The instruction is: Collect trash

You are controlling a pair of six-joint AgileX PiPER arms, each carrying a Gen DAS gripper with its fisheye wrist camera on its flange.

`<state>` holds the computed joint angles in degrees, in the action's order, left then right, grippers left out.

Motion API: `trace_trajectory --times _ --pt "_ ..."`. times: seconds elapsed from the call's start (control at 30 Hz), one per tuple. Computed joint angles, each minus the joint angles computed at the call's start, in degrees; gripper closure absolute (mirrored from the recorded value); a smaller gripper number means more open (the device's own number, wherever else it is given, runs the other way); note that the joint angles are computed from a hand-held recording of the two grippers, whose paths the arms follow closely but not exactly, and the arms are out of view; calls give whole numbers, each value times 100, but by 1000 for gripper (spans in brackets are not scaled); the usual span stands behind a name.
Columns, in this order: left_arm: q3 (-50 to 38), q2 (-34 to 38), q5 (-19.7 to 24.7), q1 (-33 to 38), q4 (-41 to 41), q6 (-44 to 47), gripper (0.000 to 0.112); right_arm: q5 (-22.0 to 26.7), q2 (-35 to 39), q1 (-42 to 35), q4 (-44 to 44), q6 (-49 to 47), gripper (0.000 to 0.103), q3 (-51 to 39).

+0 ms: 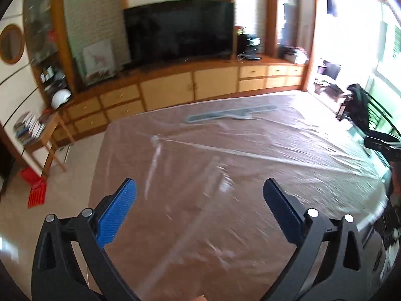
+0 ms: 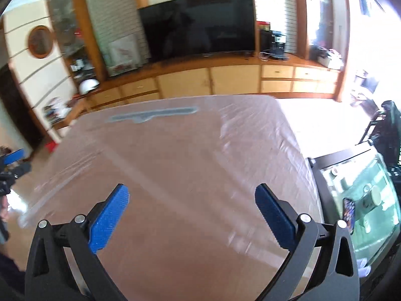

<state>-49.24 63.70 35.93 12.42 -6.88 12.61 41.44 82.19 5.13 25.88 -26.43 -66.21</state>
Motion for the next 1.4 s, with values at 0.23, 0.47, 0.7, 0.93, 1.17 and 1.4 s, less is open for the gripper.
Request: trace_trajectory --times 0.23,0.47,0.7,0.93,1.17,1.4 --pt "-1323 2504 -639 613 228 -356 11 -321 2098 -7 -682 870 4 -1626" --pt "-2406 3735 -345 1155 -521 135 11 -191 3133 -96 -1077 1252 4 -2560" --pt "-2782 4215 -389 1024 -261 -46 11 -349 3504 14 -1150 961 4 -2835" --pt "-2880 4375 -497 916 150 -373 11 -261 3602 230 -1980 1649 4 -3039" --pt "-2897 4381 -475 927 106 -341 11 -243 3585 269 -2034 1713 4 -3047" --pt "-2920 4394 -460 949 77 -299 11 -238 3593 274 -2043 1723 4 -3061"
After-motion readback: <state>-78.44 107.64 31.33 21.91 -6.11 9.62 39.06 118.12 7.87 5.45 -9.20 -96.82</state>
